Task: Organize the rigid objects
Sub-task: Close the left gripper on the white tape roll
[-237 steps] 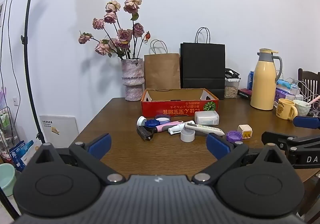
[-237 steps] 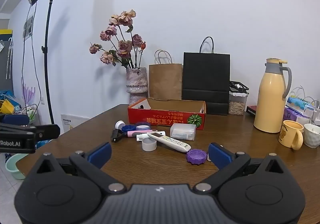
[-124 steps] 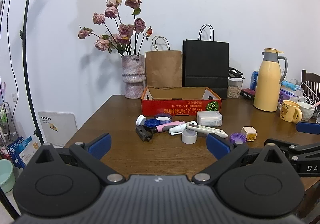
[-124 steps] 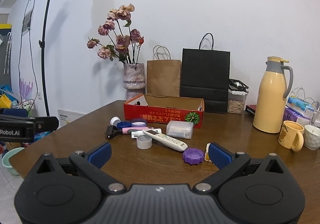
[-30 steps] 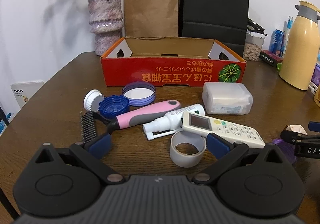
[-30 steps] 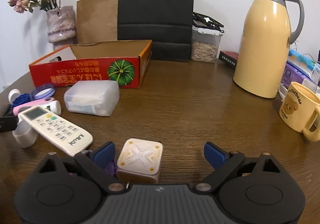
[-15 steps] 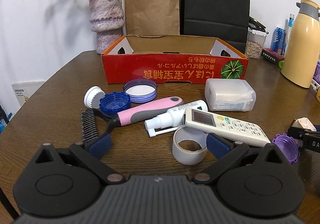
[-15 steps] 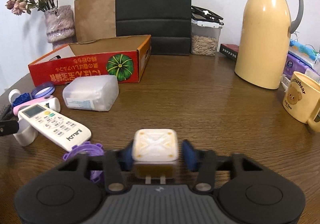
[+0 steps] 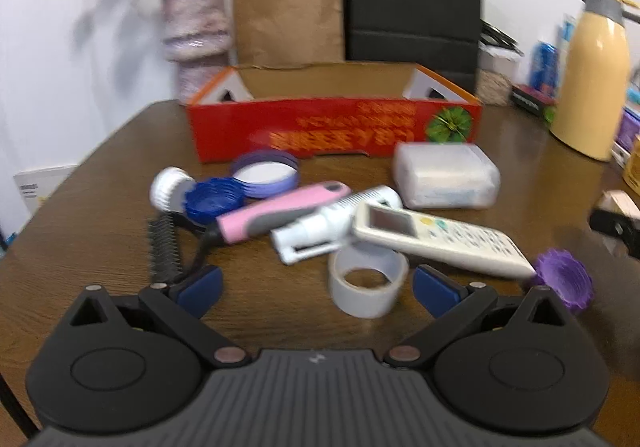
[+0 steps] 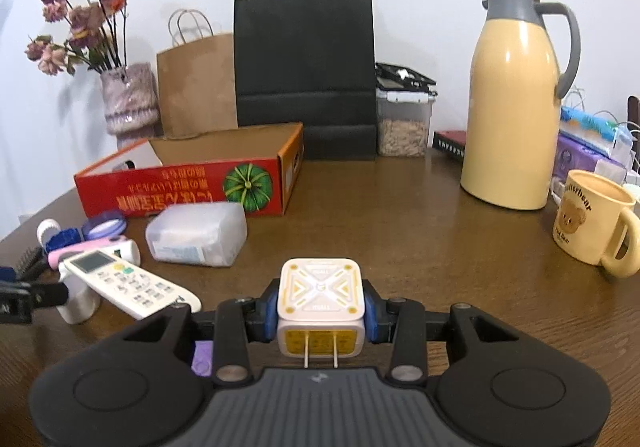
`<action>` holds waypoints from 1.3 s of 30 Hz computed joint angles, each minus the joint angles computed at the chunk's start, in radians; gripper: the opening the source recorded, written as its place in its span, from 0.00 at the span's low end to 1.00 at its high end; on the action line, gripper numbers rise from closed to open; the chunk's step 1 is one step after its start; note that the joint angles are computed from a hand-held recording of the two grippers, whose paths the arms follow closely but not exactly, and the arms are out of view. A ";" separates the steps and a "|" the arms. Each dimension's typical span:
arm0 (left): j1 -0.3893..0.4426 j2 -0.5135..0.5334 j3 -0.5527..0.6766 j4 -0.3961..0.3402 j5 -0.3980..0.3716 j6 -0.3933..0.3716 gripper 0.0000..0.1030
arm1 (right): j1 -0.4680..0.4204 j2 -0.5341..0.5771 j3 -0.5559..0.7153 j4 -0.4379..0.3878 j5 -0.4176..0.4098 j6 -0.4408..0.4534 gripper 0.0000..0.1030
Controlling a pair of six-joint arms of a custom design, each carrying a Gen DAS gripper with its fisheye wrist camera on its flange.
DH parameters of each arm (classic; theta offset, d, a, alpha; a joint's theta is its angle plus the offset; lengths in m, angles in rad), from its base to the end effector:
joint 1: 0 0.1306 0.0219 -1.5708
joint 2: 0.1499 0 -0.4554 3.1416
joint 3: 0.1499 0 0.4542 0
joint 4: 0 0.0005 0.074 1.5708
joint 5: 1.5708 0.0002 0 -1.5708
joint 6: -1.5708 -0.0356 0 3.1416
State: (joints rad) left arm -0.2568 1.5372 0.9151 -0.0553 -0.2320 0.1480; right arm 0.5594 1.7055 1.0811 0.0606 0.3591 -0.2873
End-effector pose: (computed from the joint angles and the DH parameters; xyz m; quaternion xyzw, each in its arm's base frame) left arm 0.5130 -0.1268 0.2500 -0.0012 0.8972 0.0160 0.4413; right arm 0.5230 0.3121 0.2446 -0.0315 0.8655 0.0524 0.4971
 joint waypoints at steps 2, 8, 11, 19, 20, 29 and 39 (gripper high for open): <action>-0.008 0.011 0.008 -0.014 0.002 -0.022 1.00 | -0.001 -0.001 -0.001 0.004 -0.002 -0.002 0.37; -0.015 0.044 0.030 -0.021 -0.021 -0.023 1.00 | 0.002 -0.007 -0.011 0.028 0.001 0.002 0.37; -0.013 0.053 0.037 -0.017 -0.021 -0.013 1.00 | 0.003 -0.007 -0.011 0.031 -0.002 0.002 0.37; -0.011 0.062 0.045 -0.003 0.008 0.002 0.72 | 0.007 -0.006 -0.012 0.037 0.003 0.006 0.37; -0.009 0.064 0.047 -0.006 0.017 0.006 0.61 | 0.008 -0.005 -0.011 0.037 0.004 0.007 0.37; -0.007 0.058 0.036 0.007 0.025 0.008 0.43 | 0.010 -0.003 -0.010 0.040 0.008 0.012 0.37; -0.008 0.004 -0.018 0.068 -0.035 0.031 0.43 | 0.022 -0.005 -0.022 0.073 0.036 0.017 0.37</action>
State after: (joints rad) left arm -0.2648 1.5413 0.8976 0.0125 -0.2669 0.1788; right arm 0.5819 1.7001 1.0595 0.1333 0.3954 -0.2706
